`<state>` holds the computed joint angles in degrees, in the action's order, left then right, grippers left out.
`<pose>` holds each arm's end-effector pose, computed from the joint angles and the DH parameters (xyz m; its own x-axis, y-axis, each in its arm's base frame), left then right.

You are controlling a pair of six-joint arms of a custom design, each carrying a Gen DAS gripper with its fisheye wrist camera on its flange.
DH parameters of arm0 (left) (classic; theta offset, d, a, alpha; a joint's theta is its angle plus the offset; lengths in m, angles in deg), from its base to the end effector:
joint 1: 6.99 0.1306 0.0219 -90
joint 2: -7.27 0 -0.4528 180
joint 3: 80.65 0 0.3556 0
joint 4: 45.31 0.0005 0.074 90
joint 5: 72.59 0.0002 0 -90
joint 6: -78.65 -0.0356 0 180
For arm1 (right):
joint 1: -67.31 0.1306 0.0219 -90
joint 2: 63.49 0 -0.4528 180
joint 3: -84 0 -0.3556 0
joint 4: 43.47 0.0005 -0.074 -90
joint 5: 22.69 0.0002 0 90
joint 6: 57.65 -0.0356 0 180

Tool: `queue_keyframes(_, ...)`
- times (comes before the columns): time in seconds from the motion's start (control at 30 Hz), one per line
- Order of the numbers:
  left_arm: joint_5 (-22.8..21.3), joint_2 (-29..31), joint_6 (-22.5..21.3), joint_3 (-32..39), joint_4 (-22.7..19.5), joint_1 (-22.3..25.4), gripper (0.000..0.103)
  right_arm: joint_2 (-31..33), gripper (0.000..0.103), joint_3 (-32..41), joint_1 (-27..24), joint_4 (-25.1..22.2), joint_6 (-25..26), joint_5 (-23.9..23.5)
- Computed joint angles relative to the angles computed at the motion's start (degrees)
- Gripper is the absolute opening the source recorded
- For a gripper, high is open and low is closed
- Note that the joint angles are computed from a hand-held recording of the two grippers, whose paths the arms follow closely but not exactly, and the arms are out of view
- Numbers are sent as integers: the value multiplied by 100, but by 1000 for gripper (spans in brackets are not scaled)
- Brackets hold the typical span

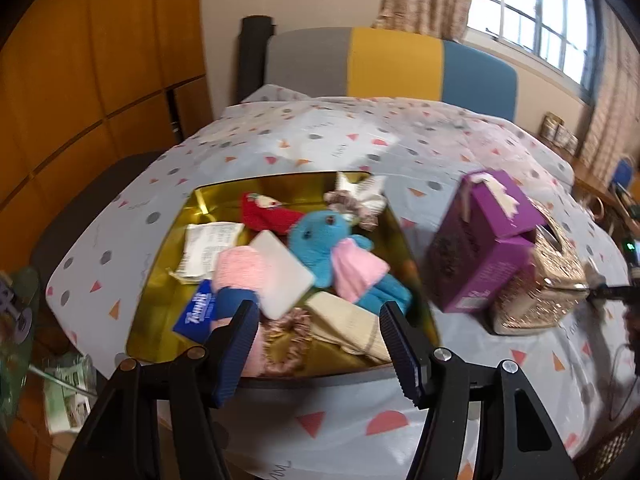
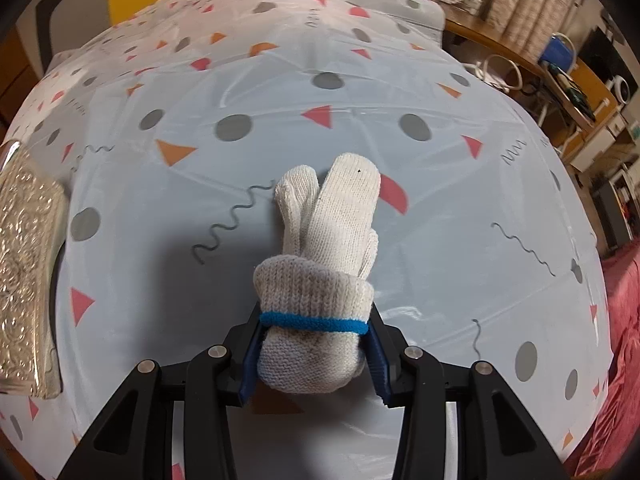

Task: Organize soft objects
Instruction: 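Carry the white knit glove into the gold tray and open the right tool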

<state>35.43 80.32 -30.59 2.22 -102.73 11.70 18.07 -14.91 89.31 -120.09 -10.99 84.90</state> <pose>0.3001 0.0893 0.5446 -0.6957 0.0954 -0.7119 0.1294 0.9916 0.0065 0.3148 0.1150 0.4703 -0.8594 0.3584 -0.3647 0.4061 0.9118 -0.0609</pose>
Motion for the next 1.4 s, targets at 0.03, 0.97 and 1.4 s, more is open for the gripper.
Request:
queue_keyframes(0.03, 11, -40, -55, -15, -16, -89, 64, 4, 44, 1, 11, 35, 65, -48)
queue_keyframes(0.97, 685, -108, -456, -101, -316, 134, 64, 124, 39, 672, 390, -14, -739, -155)
queue_keyframes(1.4, 872, 81, -379, -30, -360, 569, 64, 1058, 39, 3332, 1730, -50, 243, 826)
